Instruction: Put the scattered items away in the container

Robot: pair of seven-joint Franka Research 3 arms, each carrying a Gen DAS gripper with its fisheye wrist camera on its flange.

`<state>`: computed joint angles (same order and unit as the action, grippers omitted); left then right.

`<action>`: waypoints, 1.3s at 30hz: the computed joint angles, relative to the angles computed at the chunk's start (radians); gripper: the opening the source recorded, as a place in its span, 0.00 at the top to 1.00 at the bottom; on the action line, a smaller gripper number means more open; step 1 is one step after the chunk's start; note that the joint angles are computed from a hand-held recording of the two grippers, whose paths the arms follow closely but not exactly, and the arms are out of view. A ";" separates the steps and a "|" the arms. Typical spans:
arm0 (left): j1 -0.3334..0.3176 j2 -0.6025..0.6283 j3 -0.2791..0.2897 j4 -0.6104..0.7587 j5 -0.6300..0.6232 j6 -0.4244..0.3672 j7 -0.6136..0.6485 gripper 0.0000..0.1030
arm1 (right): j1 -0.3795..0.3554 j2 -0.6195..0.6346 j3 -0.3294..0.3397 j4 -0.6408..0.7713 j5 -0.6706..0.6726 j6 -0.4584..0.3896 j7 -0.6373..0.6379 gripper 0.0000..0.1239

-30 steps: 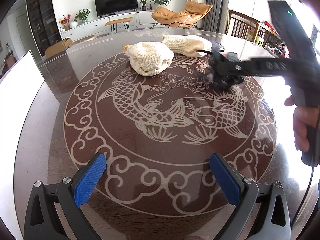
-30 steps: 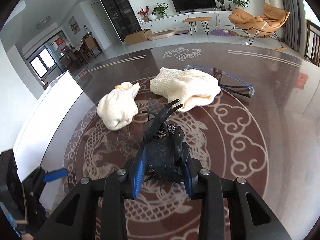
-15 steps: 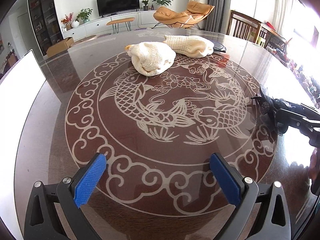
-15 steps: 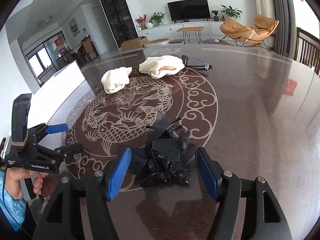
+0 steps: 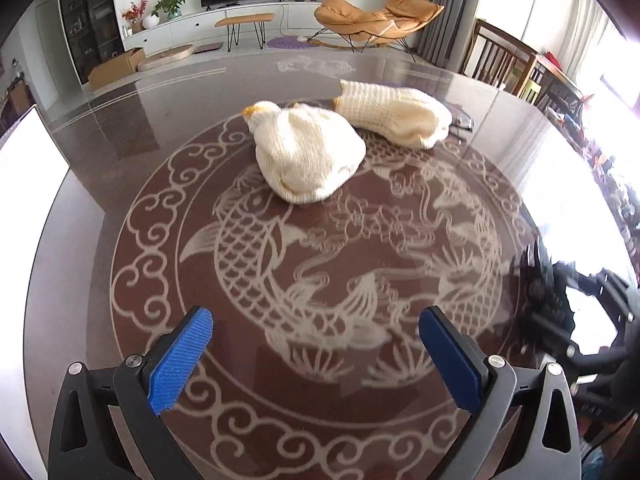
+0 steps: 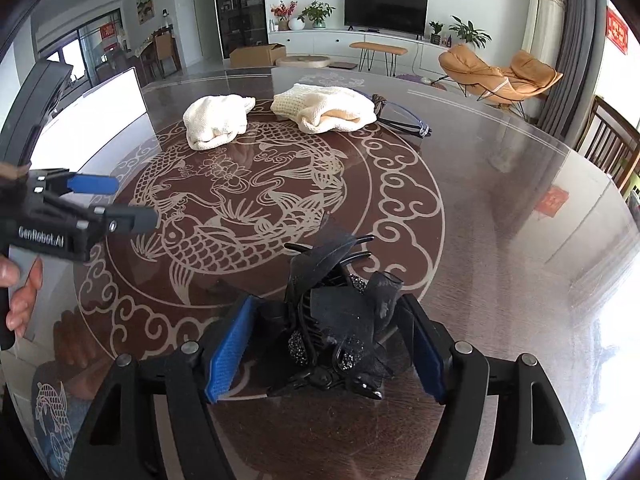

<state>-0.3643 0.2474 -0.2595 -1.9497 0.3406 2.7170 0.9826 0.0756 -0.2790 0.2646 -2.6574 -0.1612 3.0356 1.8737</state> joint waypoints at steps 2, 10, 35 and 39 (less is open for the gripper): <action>-0.019 0.059 0.031 0.097 0.044 0.000 -0.051 0.00 | 0.000 0.000 0.000 0.000 -0.001 0.001 0.001 0.41; -0.065 0.317 0.071 0.459 0.090 -0.167 -0.116 0.00 | 0.000 0.001 0.001 0.001 -0.004 0.000 0.005 0.41; -0.007 -0.199 -0.018 -0.296 0.353 0.066 -0.379 0.00 | -0.010 0.002 0.011 0.004 -0.029 -0.002 0.033 0.40; -0.010 -0.194 -0.015 -0.292 0.341 0.068 -0.369 0.00 | -0.004 0.002 0.006 0.004 -0.024 -0.002 0.030 0.40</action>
